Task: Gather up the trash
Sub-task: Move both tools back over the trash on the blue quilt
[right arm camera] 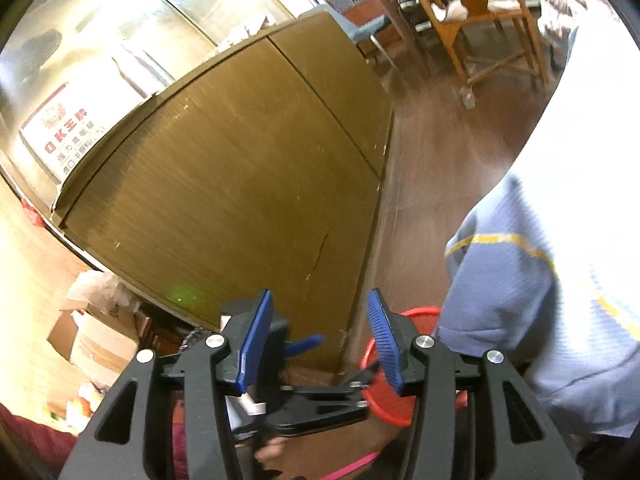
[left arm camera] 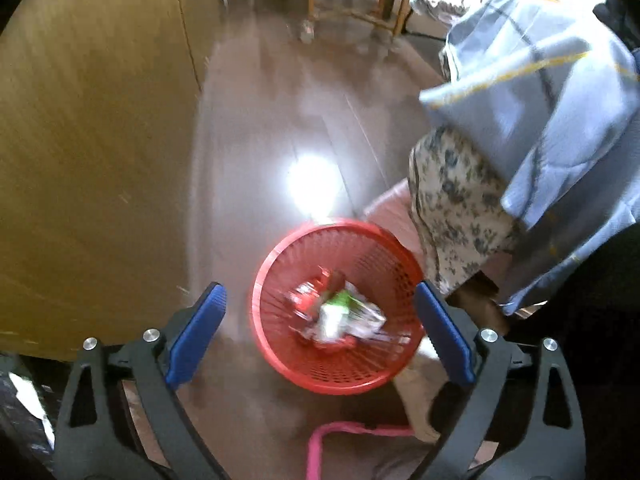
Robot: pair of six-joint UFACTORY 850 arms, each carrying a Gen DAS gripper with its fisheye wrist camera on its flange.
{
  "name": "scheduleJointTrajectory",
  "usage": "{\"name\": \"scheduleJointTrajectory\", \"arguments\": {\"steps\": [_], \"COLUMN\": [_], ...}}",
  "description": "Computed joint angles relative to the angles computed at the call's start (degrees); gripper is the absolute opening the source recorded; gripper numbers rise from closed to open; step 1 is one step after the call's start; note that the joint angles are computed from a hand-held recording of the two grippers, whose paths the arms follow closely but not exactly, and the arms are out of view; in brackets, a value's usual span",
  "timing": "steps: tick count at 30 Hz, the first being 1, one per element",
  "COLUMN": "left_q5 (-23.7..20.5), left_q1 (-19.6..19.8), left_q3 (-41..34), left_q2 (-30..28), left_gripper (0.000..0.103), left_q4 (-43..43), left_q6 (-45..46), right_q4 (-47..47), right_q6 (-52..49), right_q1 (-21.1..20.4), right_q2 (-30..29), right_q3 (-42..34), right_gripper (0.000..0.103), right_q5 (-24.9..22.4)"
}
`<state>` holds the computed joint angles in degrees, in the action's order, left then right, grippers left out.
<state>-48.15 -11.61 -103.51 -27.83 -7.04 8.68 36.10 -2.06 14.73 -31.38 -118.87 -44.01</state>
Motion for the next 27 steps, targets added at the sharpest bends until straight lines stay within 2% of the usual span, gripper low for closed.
{"name": "scheduleJointTrajectory", "arguments": {"steps": [4, 6, 10, 15, 19, 23, 27], "left_q5": [3.97, 4.76, 7.49, 11.64, 13.39, 13.78, 11.3], "left_q1": [-1.88, -2.4, -4.72, -10.03, -13.2, -16.63, -20.44], "left_q3": [2.3, 2.09, 1.96, 1.77, 0.81, -1.42, -5.38], "left_q2": [4.72, 6.07, 9.21, 12.27, 13.55, 13.42, 11.25], "left_gripper": [0.096, 0.096, 0.096, 0.096, 0.096, 0.096, 0.096], "left_q4": [9.04, 11.1, 13.19, 20.86, 22.75, 22.97, 19.43], "left_q6": [-3.16, -3.62, -4.53, -7.14, -7.49, -7.88, -6.5], "right_q4": [-2.42, -3.34, -4.67, -9.32, -12.58, -11.67, -10.96], "right_q6": [0.32, 0.51, 0.44, 2.56, 4.33, 4.44, 4.81], "right_q1": [-0.14, -0.37, -0.97, -2.28, -4.33, -8.18, -13.15], "right_q2": [4.6, 7.32, 13.38, 21.18, 27.69, 34.16, 38.4], "right_q3": [4.06, 6.49, 12.11, 18.29, 23.86, 29.8, 33.62], "right_gripper": [0.057, 0.062, 0.067, 0.075, 0.083, 0.09, 0.093], "right_q5": [3.71, 6.16, 11.0, 15.94, 20.32, 23.93, 24.97]}}
